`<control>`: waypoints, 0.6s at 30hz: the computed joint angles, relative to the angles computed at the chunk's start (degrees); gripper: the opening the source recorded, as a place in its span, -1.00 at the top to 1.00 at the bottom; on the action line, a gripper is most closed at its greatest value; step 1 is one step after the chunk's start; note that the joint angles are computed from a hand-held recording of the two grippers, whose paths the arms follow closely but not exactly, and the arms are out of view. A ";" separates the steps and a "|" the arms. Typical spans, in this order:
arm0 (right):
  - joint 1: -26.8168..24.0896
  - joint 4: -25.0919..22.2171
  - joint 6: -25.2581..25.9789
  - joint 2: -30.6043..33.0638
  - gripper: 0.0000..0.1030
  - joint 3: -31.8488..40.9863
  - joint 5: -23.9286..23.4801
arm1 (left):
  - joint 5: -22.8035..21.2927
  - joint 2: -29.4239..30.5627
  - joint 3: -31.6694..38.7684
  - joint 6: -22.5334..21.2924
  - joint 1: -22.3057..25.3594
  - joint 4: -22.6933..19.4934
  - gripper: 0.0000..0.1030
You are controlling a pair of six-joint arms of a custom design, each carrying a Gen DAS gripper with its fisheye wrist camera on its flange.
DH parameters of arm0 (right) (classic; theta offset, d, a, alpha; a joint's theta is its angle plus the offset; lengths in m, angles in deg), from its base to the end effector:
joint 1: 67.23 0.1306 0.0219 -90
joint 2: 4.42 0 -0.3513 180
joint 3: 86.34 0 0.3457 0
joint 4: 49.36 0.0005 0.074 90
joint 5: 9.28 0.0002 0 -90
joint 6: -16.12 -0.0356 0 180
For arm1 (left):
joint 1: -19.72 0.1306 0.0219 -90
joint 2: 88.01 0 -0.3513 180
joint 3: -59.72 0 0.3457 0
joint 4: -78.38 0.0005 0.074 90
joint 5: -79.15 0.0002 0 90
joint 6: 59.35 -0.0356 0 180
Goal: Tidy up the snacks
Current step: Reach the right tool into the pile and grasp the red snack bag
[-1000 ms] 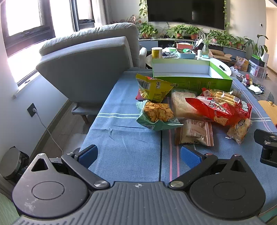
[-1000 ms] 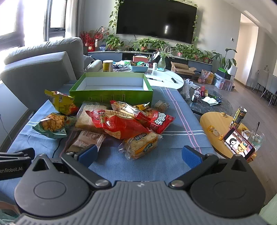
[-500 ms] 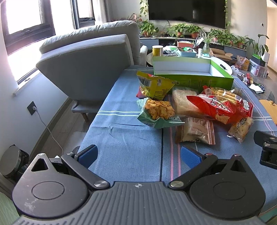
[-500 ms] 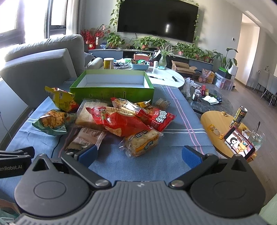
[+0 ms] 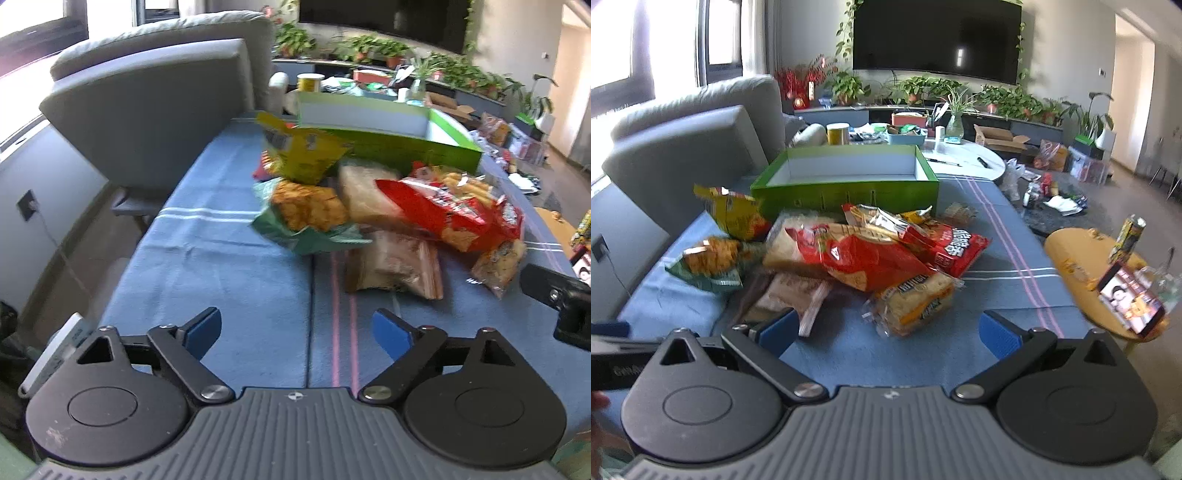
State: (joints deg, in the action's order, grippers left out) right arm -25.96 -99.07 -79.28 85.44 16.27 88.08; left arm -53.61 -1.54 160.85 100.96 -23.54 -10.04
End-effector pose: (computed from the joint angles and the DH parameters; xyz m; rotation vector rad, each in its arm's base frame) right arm 0.3381 0.2900 0.4923 -0.6175 2.1398 0.3085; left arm 0.2802 -0.2312 0.4725 -0.6803 2.2644 0.2245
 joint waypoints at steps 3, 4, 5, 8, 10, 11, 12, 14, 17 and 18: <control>-1.01 0.92 -0.16 0.85 -1.00 0.75 -1.48 | 0.16 0.43 1.09 -6.03 0.39 4.51 -0.60; -1.11 1.06 0.24 1.27 -1.00 1.28 -1.00 | 0.16 0.75 1.68 -8.24 0.65 6.28 -0.58; -1.25 1.45 0.66 1.57 -1.00 1.61 -0.68 | 0.32 1.01 2.20 -10.92 0.92 8.49 -0.55; -2.78 2.03 -0.21 2.98 -1.00 3.73 -2.69 | 2.27 2.01 3.79 -17.76 2.32 13.99 -0.41; -4.43 0.65 -1.60 4.96 -1.00 6.71 -6.20 | 4.55 2.80 4.88 -20.83 3.85 16.64 -0.34; -5.35 -0.35 -2.40 6.25 -1.00 8.52 -8.45 | 5.93 3.24 5.42 -22.29 4.76 17.90 -0.26; -6.35 -1.54 -3.27 7.76 -1.00 10.56 -11.03 | 7.04 3.67 5.78 -23.37 5.56 18.84 -0.22; -7.77 -3.62 -5.02 10.56 -1.00 14.18 -15.17 | 9.73 4.62 6.61 -24.95 7.49 20.15 -0.11; -9.44 -7.19 -7.39 15.26 -1.00 19.97 -20.00 | 14.35 5.94 7.75 -26.44 10.32 21.57 -0.01; -9.90 -8.26 -7.94 16.60 -1.00 21.56 -21.35 | 15.92 6.32 8.00 -26.85 11.30 22.32 0.02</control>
State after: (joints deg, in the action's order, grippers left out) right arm -35.87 -107.33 -87.22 102.04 37.83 66.73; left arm -37.70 4.78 168.85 74.10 -12.24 12.28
